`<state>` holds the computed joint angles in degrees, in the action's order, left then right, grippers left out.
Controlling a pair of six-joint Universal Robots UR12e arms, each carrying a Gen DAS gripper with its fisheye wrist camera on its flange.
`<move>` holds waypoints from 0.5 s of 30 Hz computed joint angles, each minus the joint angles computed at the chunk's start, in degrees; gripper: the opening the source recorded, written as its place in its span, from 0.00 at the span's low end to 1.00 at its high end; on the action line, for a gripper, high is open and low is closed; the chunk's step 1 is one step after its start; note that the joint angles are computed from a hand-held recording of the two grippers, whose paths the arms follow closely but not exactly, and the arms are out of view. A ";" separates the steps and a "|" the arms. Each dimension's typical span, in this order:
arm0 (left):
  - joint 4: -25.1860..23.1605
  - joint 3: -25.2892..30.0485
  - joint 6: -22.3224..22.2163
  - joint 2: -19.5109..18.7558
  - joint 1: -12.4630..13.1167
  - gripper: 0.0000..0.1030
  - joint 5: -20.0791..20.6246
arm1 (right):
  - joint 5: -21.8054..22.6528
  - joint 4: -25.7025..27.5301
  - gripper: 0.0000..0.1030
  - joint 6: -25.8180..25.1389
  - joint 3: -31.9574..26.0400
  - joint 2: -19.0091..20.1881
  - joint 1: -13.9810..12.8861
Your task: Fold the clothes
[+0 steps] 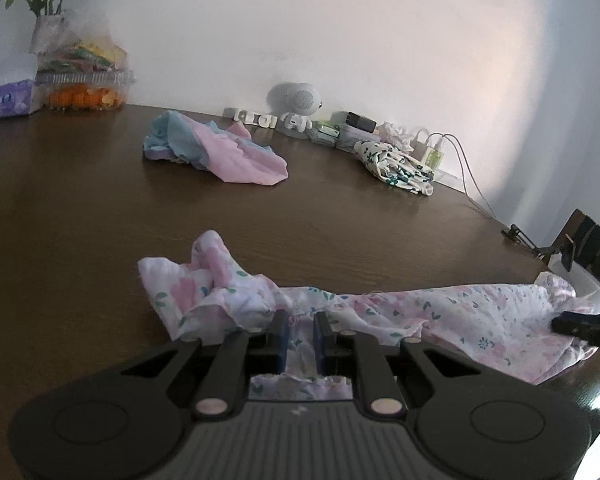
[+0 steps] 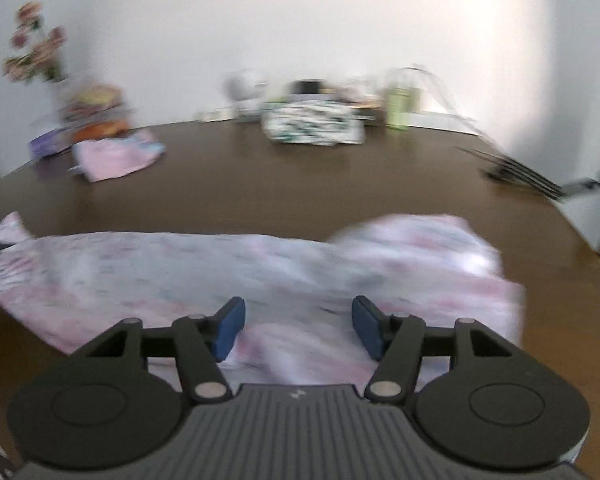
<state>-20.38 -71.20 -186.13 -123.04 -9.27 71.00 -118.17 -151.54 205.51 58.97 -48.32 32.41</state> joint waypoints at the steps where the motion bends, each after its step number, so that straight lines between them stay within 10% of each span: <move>1: -0.02 0.05 -0.01 -0.02 -0.06 0.12 0.20 | -1.08 -0.20 0.60 0.31 1.17 -0.71 -0.09; 15: 2.29 -0.51 -0.30 -0.24 0.05 0.12 0.09 | -0.69 -1.96 0.63 -1.66 6.80 -3.54 -0.95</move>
